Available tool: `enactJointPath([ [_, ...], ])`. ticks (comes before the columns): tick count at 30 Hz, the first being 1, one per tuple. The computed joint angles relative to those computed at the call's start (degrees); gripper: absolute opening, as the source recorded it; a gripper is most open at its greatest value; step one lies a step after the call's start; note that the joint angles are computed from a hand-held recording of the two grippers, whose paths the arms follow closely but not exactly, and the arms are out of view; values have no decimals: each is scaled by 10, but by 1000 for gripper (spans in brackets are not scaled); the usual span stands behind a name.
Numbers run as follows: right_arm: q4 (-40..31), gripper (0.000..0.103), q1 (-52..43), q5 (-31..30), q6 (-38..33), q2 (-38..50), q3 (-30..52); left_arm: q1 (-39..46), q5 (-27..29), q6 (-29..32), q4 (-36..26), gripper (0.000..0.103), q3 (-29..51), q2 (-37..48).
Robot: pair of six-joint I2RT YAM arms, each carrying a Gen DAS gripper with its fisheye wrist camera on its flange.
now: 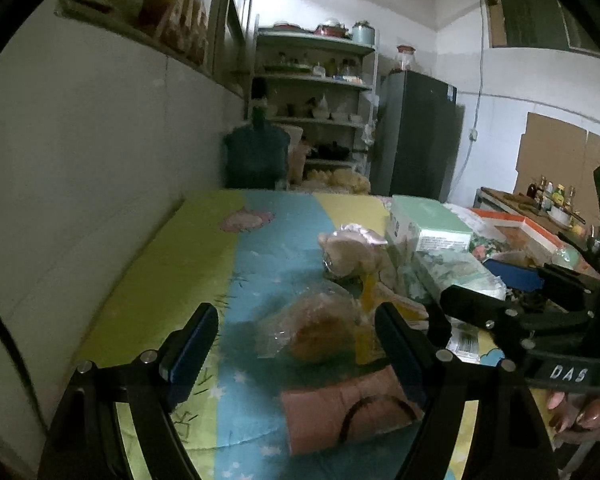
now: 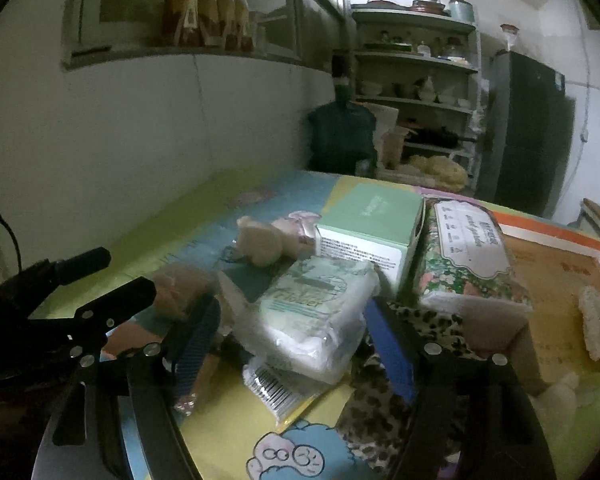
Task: Organize soft objects
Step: 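Grasp the clear bag of brown food with the left tool while the right tool grasps the white tissue pack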
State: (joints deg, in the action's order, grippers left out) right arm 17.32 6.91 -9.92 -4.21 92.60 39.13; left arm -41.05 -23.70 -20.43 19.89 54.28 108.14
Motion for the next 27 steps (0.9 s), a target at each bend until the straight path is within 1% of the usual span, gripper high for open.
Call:
enactJointPath([
  [2,-2,77,3,10,-2,10,7,9,16,-2,-12,81,10,8],
  [4,-5,77,-1,7,-2,17,11,19,37,-5,-33,81,24,15],
  [6,-5,66,-5,3,-3,21,12,29,61,-8,-43,81,33,20],
  [10,-6,64,-10,1,-13,20,11,40,83,-11,-88,81,69,37],
  [13,-3,63,-9,1,-14,17,8,45,97,-8,-108,81,88,50],
  [16,-1,62,-11,-6,-15,12,1,50,108,-10,-155,72,121,68],
  [17,0,62,-11,-8,-15,10,-1,52,115,-12,-171,72,132,75],
  [18,1,61,-11,-10,-16,8,-3,56,125,-16,-182,71,141,81],
  [19,3,61,-12,-12,-16,5,-6,58,132,-18,-184,68,143,82],
  [21,7,60,-8,-11,-15,2,-10,64,140,-20,-177,55,140,82],
  [22,9,60,-8,-11,-16,-1,-13,64,132,-22,-178,46,139,83],
  [23,10,60,-7,-11,-16,-2,-13,64,127,-24,-177,45,138,82],
  [27,11,58,-11,-22,-13,-5,-15,70,137,-23,-158,43,123,76],
])
